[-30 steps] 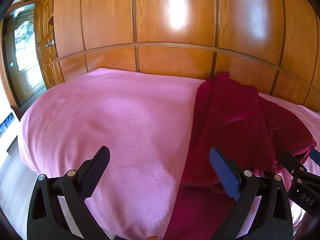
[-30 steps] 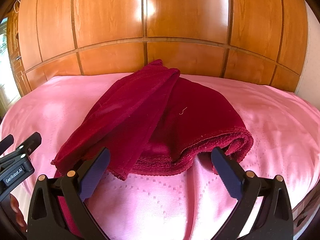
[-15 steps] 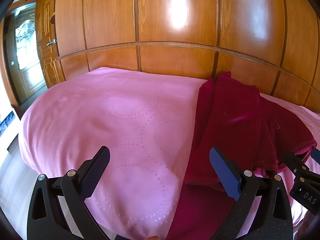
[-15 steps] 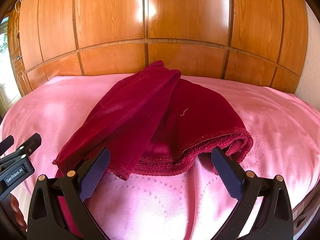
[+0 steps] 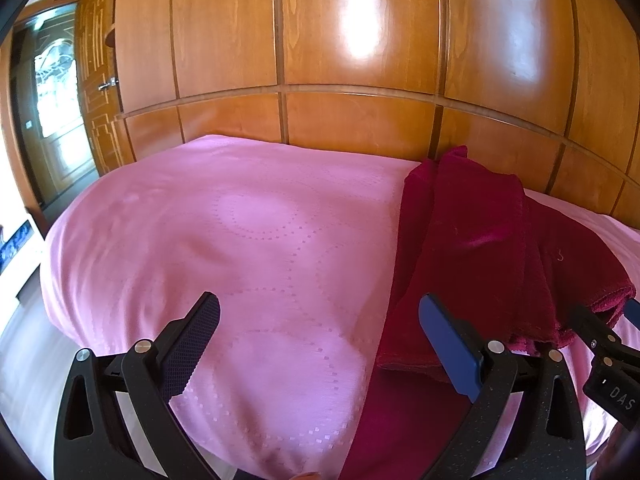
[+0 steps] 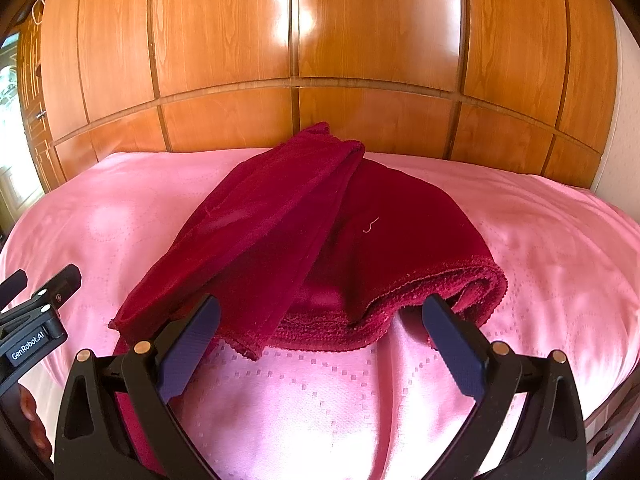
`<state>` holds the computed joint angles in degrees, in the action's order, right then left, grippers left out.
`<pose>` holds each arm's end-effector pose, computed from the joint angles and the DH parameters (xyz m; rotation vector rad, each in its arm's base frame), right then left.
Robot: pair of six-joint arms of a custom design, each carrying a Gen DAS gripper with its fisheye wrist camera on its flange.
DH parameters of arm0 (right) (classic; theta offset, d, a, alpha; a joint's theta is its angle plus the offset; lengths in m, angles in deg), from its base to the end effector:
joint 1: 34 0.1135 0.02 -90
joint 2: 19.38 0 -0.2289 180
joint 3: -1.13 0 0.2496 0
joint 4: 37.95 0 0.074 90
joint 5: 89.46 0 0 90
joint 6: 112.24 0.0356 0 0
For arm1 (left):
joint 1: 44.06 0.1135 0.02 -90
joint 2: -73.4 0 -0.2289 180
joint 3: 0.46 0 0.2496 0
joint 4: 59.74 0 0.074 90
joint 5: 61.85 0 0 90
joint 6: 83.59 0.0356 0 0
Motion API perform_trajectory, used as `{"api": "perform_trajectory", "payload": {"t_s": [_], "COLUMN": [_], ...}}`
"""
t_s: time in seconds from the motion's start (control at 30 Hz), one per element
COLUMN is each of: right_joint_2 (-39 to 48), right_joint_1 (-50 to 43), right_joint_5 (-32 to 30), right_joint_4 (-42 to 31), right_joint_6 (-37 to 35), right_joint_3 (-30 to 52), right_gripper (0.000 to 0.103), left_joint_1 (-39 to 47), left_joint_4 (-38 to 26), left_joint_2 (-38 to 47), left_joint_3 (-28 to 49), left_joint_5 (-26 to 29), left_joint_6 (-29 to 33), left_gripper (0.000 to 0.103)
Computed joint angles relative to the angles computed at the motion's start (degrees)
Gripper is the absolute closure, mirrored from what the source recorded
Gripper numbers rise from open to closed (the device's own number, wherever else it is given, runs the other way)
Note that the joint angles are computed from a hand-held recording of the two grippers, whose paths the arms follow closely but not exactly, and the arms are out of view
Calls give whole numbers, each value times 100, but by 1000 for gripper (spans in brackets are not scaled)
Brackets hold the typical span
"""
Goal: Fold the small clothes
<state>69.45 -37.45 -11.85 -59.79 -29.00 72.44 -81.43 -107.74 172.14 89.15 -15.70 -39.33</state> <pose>0.3373 -0.0127 0.1982 -0.1797 2.2357 0.1479 0.2973 -0.1961 0.2164 -0.4241 2.1909 0.2339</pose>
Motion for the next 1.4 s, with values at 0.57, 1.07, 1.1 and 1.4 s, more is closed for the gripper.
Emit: {"api": "perform_trajectory", "payload": {"t_s": [0.57, 1.07, 1.1, 1.4], "right_joint_2": [47, 2329, 2730, 2926], "right_joint_1": [-207, 296, 384, 379], "right_joint_5": [-451, -2251, -2280, -2252], "right_joint_4": [-121, -2831, -3140, -2803], "right_joint_6": [-106, -317, -176, -288], "right_joint_3": [211, 3388, 3857, 4367], "right_gripper": [2, 32, 35, 97], "left_joint_1": [195, 914, 919, 886], "left_joint_4": [51, 529, 541, 1143], "left_joint_2": [-65, -856, -874, -879], "left_joint_3": [-96, -1359, -1400, -1578], "left_joint_5": [220, 784, 797, 1396], "left_joint_6": [116, 163, 159, 806], "left_gripper": [4, 4, 4, 4]}}
